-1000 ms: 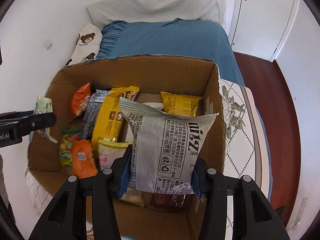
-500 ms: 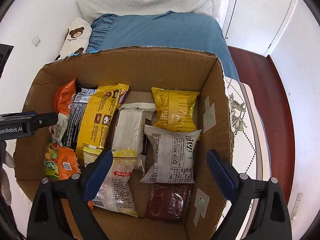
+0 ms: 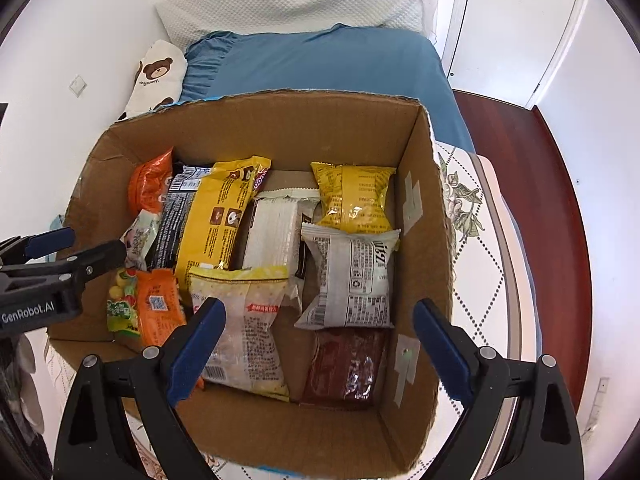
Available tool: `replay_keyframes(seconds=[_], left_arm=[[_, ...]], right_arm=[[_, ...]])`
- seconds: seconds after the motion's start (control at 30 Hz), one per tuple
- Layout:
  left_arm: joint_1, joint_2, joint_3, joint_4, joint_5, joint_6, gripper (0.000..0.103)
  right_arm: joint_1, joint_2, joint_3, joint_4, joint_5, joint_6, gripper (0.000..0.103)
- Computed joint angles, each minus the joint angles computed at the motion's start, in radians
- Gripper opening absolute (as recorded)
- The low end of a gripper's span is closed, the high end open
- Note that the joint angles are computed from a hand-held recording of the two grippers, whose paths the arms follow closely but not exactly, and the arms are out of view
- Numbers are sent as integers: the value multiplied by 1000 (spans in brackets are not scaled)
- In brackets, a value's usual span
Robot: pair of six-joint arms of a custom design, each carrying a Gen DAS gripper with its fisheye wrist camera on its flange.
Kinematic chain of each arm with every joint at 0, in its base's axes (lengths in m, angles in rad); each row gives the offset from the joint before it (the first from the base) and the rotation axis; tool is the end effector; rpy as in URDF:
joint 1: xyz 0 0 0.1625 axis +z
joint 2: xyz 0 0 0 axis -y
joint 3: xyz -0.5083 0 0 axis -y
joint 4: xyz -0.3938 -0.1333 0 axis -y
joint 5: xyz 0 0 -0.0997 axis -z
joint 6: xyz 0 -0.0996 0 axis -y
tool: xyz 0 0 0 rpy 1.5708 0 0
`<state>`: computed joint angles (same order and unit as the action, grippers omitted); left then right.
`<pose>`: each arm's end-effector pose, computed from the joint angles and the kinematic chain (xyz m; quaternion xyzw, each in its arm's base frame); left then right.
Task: Organize snacks
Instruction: 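Lower both packets into the box and open both tools, then move the right tool toward the red packet beside the box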
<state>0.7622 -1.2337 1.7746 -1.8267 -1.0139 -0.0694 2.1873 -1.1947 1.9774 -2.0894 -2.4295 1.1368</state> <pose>-0.2894 -0.5333 0.3303 0.3802 0.8734 0.0080 0.3043 0.3624 -0.4113 0.2687 -0.1789 -0.8851 0.2406 0.3560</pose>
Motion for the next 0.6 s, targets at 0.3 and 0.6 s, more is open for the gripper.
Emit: replay_keyframes(seconds=[0.3, 0.6], left_arm=[[-64, -131, 78, -74, -11, -9, 92], [-131, -258, 128, -93, -13, -13, 92]], right_arm=[[115, 5, -19, 107, -80, 134, 97], [236, 16, -69, 285, -136, 304, 97]])
